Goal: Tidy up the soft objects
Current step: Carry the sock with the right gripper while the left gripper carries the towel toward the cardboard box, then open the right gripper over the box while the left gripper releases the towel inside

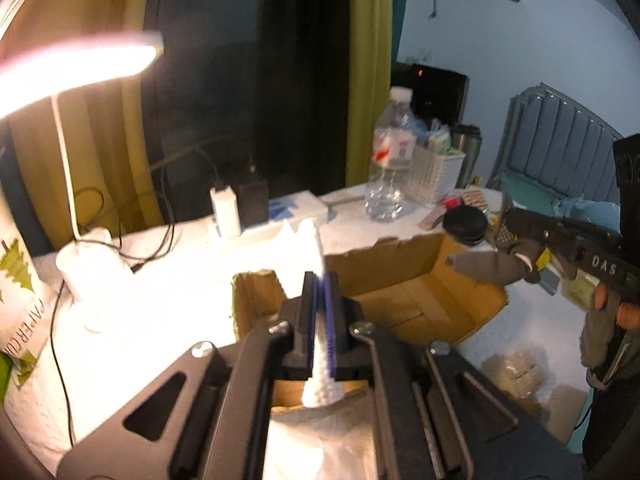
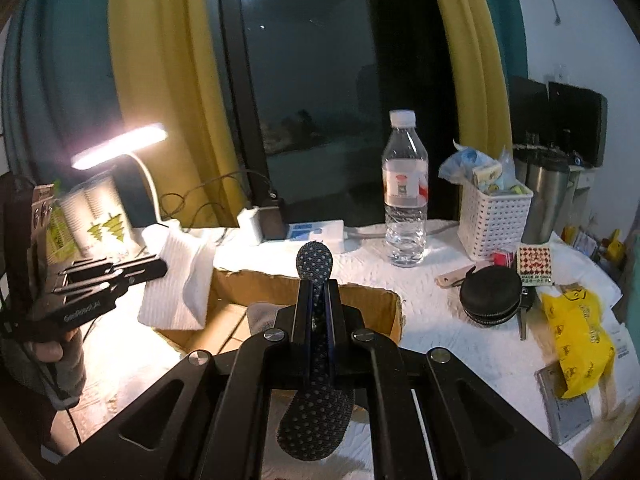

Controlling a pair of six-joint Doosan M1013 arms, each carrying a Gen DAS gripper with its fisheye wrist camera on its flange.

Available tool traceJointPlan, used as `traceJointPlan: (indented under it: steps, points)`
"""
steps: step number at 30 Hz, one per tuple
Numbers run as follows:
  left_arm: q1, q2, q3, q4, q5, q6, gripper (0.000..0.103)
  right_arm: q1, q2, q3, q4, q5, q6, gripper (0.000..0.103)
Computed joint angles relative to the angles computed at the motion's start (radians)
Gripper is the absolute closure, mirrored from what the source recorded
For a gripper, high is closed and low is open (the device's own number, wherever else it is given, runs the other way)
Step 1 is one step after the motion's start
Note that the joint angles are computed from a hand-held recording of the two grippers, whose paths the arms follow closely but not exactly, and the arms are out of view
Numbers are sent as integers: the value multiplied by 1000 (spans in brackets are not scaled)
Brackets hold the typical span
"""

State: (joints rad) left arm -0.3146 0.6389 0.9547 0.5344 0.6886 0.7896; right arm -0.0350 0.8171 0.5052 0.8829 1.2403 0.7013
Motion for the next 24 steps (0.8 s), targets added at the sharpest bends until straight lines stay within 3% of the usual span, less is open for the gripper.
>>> traceJointPlan:
  steps: [2, 5, 6, 8, 9, 10, 24]
  points:
    - [7, 13, -17, -45, 19, 29, 97, 7, 24, -35, -21, 8, 33, 96]
    - [11, 30, -40, -51, 59, 19, 84, 18, 39, -57, -57, 2, 66, 89]
    - [12, 32, -44, -54, 67, 16, 77, 22, 46, -68, -69, 4, 79, 85]
    - [13, 33, -44, -58, 72, 12, 61, 23, 48, -69, -72, 5, 85, 62]
    - [13, 29, -38, -58, 67, 12, 42, 23, 42, -58, -72, -1, 79, 62]
    - [12, 24, -31, -55, 57, 8, 32, 24, 38, -51, -73, -6, 75, 62]
    - [-17, -71, 95, 67, -8, -100, 31, -5, -84, 145, -44, -69, 7, 62]
